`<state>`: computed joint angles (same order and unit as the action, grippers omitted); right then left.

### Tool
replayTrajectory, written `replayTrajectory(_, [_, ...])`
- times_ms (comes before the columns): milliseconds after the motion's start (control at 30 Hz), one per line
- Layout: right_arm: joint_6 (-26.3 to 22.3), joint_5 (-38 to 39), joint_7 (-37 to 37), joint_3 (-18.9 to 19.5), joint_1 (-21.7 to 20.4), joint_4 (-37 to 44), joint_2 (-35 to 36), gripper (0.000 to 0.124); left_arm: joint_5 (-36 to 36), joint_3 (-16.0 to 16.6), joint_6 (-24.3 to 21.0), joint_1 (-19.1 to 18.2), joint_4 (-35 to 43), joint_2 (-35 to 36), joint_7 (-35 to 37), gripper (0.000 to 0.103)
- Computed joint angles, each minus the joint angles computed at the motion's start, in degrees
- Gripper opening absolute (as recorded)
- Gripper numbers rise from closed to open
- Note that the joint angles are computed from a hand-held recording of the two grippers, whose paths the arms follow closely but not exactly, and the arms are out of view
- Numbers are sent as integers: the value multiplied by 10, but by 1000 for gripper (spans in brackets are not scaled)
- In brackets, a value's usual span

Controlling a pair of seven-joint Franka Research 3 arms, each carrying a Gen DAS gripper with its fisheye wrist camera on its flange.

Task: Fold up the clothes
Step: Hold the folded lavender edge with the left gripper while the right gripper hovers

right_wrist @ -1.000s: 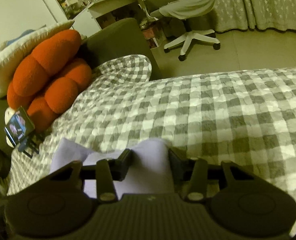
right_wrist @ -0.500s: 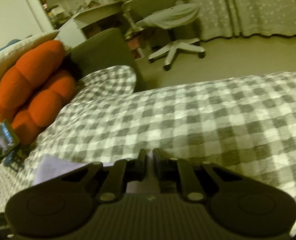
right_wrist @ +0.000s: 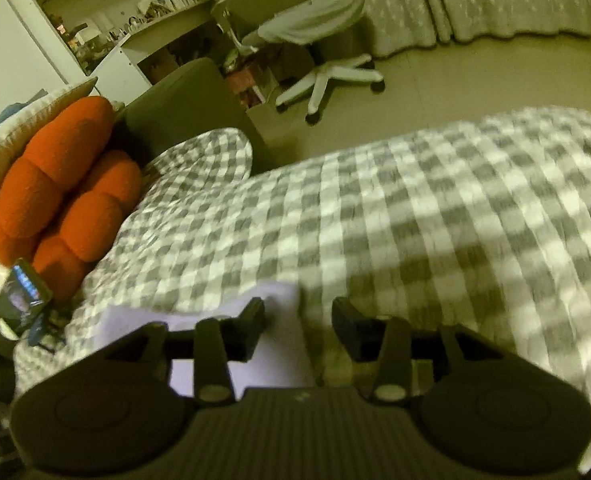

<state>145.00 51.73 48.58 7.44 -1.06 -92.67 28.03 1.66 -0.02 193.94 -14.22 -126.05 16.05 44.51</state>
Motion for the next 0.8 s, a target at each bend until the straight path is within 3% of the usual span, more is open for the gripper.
replayTrajectory(133, [-65,-4,-2,-5,-14,-17,-18,42,-2,1,-2,-1,-1,-2,-1,21])
replayTrajectory(233, [-78,-5,-29,-10,-13,-39,-37,43,-1,2,-1,-2,-2,-1,-2,21])
replayTrajectory(367, [-67,-17,-75,-17,0,-71,-59,40,-22,45,-6,-49,1,-1,19,21])
replayTrajectory(600, [-76,-14,-86,-28,7,-93,-79,40,-22,29,-6,-33,2,0,19,21])
replayTrajectory(800, [-93,1,-89,-34,4,-97,-83,40,-27,38,-6,-44,2,0,21,21])
